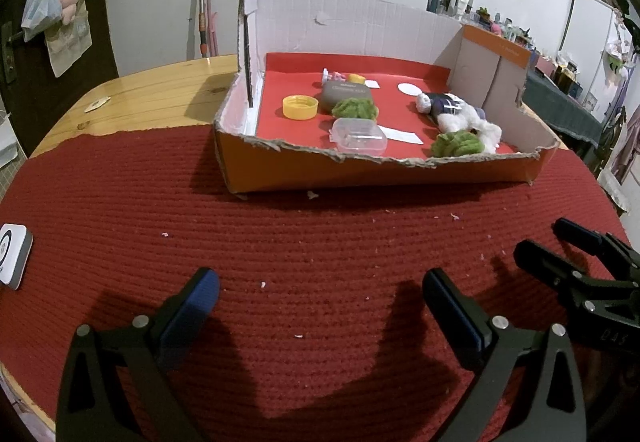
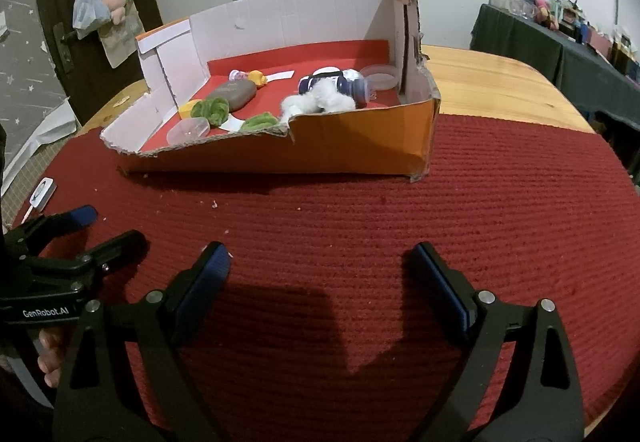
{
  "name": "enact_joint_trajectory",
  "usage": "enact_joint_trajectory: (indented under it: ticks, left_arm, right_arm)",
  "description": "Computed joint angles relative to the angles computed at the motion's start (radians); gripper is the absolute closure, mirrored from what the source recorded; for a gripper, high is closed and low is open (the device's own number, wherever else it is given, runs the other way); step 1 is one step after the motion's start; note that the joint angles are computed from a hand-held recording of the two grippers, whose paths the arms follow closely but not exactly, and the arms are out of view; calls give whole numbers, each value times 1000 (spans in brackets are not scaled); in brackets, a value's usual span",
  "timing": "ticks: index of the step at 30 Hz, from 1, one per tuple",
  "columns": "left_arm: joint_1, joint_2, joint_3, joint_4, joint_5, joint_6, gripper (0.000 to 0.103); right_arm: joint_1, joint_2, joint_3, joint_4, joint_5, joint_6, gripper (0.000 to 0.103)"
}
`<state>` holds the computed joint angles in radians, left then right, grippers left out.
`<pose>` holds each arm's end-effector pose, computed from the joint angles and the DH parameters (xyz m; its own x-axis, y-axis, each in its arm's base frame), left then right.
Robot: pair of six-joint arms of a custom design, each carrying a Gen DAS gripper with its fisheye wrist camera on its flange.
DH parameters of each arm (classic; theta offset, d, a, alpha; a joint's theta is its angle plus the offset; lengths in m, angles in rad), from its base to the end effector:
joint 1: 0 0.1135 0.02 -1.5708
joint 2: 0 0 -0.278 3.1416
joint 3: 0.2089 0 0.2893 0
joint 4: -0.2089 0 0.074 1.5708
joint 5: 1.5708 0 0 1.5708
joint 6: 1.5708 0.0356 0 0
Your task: Organize objects
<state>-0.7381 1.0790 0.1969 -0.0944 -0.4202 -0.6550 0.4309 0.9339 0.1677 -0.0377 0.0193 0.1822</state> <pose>0.1389 -0.1067 0.0899 -0.7574 -0.0629 -0.6499 -0.0201 0.9971 -0.0730 0.1604 0.0730 0.1051 -0.7169 -0.1302 -0.6849 -0.2802 0.9534 0.1121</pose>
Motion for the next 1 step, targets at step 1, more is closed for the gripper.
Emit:
enact_joint_trajectory:
  ticks: [1]
  left_arm:
    - [2, 3, 2, 0, 1, 2, 0]
  right_arm:
    - [-3, 0, -1, 3, -4, 0, 9]
